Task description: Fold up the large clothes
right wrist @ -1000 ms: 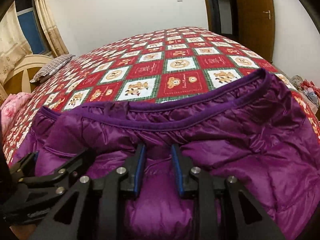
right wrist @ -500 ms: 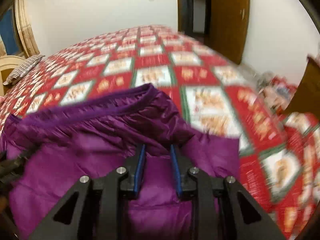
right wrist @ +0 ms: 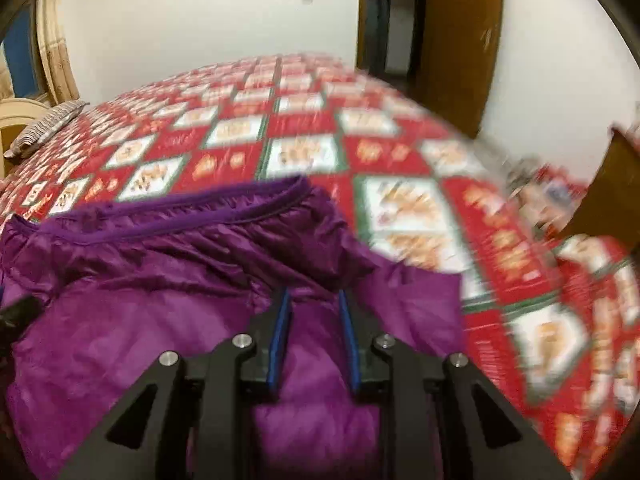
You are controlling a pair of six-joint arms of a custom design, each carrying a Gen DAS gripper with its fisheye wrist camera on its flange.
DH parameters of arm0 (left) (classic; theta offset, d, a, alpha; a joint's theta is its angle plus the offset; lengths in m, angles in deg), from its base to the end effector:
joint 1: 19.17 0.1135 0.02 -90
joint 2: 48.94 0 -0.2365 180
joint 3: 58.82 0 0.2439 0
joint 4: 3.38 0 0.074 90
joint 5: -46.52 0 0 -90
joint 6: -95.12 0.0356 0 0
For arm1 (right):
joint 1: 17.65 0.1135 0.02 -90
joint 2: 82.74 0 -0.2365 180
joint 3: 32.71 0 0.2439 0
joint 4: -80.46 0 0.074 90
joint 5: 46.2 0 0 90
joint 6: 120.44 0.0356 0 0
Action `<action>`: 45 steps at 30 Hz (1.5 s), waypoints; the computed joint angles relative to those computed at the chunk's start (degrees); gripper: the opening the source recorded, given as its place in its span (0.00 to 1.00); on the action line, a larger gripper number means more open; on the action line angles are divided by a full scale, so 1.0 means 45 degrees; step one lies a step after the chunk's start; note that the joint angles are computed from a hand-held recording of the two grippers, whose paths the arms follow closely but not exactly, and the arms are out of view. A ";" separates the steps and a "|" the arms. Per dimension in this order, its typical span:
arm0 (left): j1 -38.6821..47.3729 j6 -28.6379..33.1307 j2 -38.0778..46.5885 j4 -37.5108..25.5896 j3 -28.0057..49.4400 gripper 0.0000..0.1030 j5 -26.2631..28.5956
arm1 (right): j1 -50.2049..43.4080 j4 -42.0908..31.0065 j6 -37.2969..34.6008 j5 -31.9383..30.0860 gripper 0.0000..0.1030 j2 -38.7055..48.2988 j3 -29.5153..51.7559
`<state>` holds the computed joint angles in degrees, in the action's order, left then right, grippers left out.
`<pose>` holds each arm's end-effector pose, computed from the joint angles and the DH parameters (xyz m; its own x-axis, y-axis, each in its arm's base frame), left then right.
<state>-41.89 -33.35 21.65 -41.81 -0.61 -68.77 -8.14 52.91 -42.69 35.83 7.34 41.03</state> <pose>0.2335 -0.0813 0.2020 -0.6221 -0.3493 -0.7007 -0.3663 0.9208 -0.1339 0.3277 0.0599 0.2056 -0.6126 -0.3157 -0.7247 -0.4013 0.9141 -0.0590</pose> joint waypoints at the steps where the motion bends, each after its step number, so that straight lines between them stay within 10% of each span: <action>1: -0.0294 -0.0179 -0.0983 -0.0369 -0.0367 0.97 -0.0561 | -0.0102 0.0140 0.0175 -0.0736 0.28 -0.1284 -0.0811; 9: -0.2461 -0.5229 -0.6594 -0.5184 -0.2483 0.97 -0.4375 | 0.2875 -0.0849 0.2211 -0.2723 0.28 -0.5579 -0.3685; 15: -0.2359 -0.6738 -0.6075 -0.4647 -0.3837 0.97 -0.3463 | 0.4926 0.0731 0.3036 -0.0537 0.26 -0.3779 -0.4487; 23: -0.1997 -0.6064 -0.7262 -0.1954 -0.5551 0.96 -0.2347 | 0.4817 0.2257 0.2769 -0.0589 0.25 -0.3736 -0.5536; 28: -0.2508 -0.5271 -0.8712 -0.1507 -0.5709 0.33 -0.2468 | 0.4319 0.2364 0.3117 -0.1542 0.25 -0.3459 -0.5469; 31: -0.2526 -0.4671 -0.9491 -0.1233 -0.5313 0.22 -0.2215 | 0.4019 0.2251 0.3329 -0.2145 0.25 -0.3364 -0.5394; 40: -0.5746 -0.2386 -0.4591 -0.0003 -0.0876 0.15 -0.4226 | 0.2546 0.1831 0.4077 -0.5093 0.24 -0.2538 -0.4877; 45: -0.6046 -0.0691 -0.1876 0.0654 0.1362 0.15 -0.3818 | 0.1366 -0.0980 0.3085 -0.7342 0.22 -0.1340 -0.2875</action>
